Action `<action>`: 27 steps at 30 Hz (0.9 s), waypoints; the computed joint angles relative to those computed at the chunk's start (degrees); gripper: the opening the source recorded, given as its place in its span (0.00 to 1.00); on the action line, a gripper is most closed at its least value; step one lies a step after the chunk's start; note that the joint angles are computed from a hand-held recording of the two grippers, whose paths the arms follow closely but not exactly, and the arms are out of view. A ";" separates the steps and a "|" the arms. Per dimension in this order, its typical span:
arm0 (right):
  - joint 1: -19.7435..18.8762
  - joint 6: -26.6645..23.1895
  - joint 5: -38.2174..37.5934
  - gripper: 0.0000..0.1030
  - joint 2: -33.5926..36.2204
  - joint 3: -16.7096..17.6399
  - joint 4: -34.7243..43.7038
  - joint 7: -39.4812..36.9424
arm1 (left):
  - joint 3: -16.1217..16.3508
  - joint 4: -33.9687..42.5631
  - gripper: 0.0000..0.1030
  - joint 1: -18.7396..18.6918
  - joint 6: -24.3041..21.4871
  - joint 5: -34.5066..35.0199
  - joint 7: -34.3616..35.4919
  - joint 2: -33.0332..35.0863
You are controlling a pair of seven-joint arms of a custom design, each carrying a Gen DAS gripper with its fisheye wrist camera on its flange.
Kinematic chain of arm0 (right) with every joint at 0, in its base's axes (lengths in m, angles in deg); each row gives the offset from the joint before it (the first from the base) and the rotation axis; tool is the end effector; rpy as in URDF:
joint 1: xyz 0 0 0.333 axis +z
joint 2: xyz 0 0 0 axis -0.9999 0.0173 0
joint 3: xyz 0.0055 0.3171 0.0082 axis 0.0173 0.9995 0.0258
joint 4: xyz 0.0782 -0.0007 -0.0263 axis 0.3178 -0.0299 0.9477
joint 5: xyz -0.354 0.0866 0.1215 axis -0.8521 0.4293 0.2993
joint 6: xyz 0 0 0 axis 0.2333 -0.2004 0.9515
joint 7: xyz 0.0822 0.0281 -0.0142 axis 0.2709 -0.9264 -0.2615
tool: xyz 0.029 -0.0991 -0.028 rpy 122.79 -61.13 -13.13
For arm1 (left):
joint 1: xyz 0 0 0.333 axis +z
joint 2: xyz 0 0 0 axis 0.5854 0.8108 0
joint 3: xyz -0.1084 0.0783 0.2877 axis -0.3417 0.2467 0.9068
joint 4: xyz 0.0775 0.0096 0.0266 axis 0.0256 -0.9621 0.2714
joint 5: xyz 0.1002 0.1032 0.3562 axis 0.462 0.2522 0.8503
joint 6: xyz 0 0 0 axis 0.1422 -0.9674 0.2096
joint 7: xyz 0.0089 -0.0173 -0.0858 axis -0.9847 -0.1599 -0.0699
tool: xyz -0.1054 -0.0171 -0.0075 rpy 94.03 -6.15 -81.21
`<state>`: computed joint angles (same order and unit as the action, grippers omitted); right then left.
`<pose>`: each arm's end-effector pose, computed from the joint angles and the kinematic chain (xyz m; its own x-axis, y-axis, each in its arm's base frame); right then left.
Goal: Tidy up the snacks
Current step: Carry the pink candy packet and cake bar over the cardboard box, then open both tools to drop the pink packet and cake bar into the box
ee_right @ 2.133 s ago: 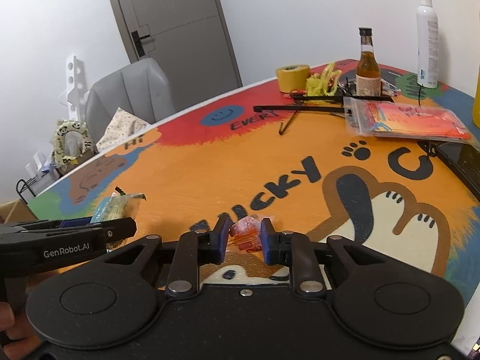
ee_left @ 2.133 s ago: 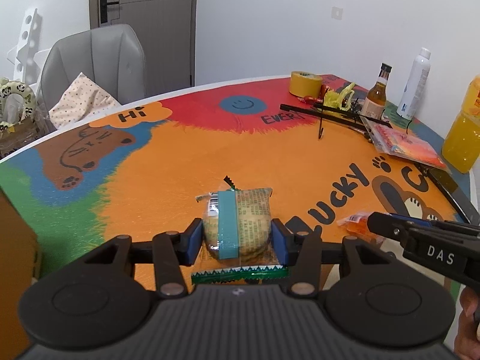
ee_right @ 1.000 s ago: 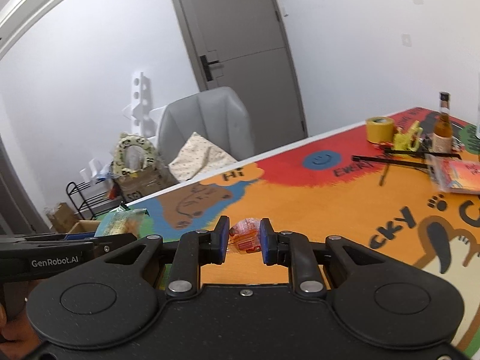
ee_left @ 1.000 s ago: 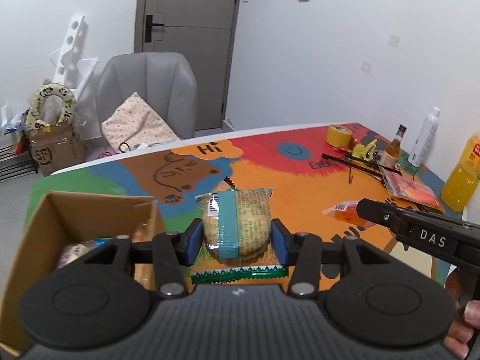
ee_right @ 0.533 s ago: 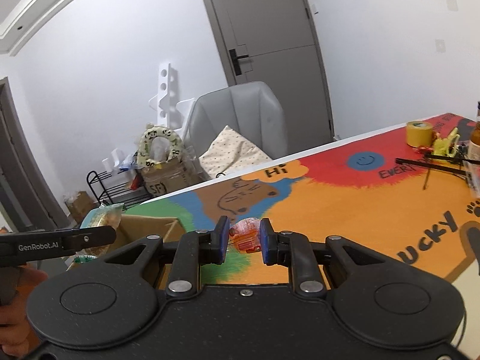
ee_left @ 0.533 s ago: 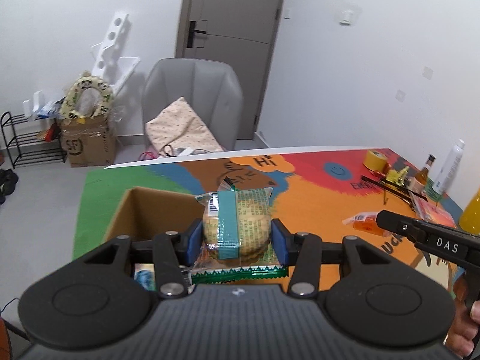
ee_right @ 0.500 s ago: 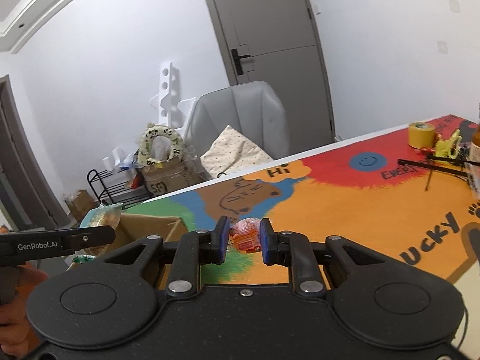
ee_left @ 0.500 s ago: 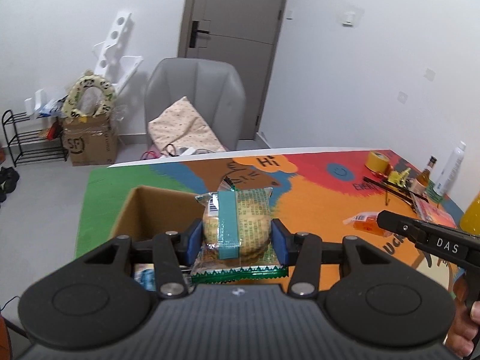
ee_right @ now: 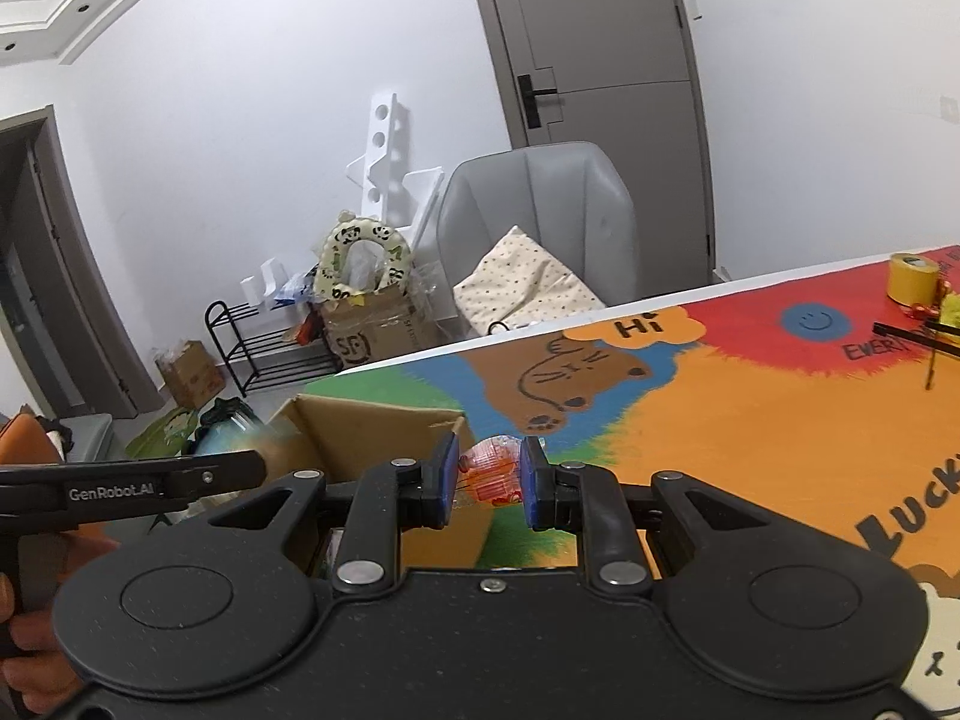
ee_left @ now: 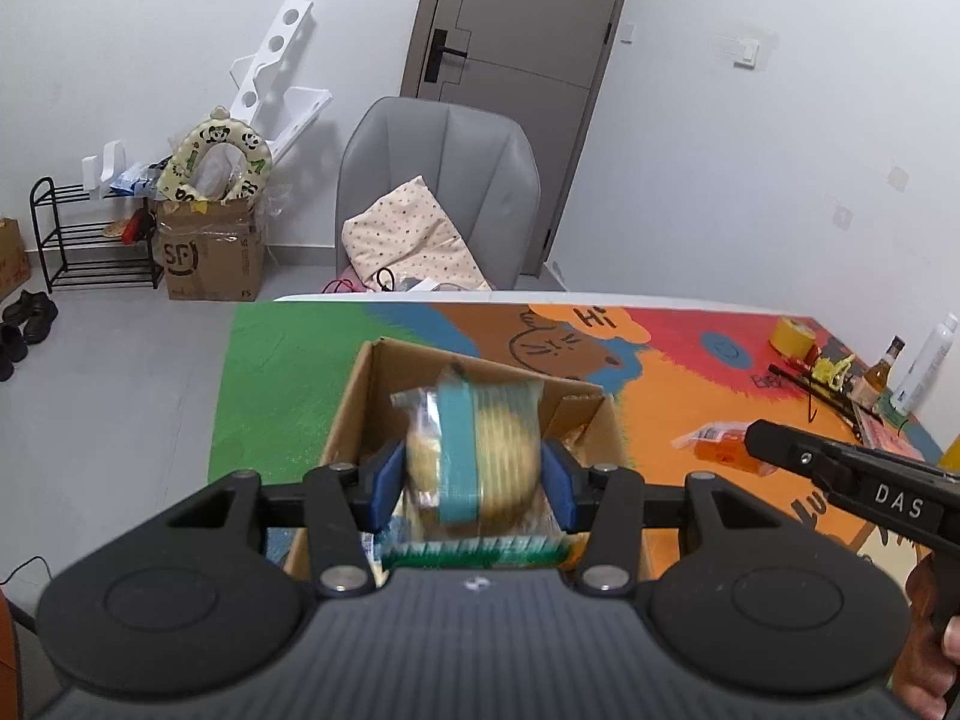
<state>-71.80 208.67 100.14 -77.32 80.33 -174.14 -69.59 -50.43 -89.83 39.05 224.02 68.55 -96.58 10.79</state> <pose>0.5812 0.2183 0.4461 0.5984 -0.7655 -0.2365 -0.5137 -0.1401 -0.8464 0.4623 -0.1228 0.4648 0.3078 -0.9271 0.2138 -0.5004 -0.3489 -0.7924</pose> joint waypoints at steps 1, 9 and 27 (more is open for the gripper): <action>0.22 0.22 -0.35 0.19 0.33 0.11 0.40 0.23 | -0.12 0.00 0.50 0.30 0.19 1.06 -1.24 0.00; 1.37 1.00 -2.80 0.19 2.24 1.35 3.17 1.84 | 0.73 -1.28 0.59 1.70 1.46 4.65 -6.26 -1.26; 1.55 -1.80 -1.74 0.40 6.18 3.70 8.52 1.40 | 1.96 -1.85 0.73 2.45 1.62 6.54 -7.95 -1.36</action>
<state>-70.24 206.86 98.39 -71.14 84.03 -165.63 -68.19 -48.48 -91.68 41.50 225.64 75.10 -104.53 9.43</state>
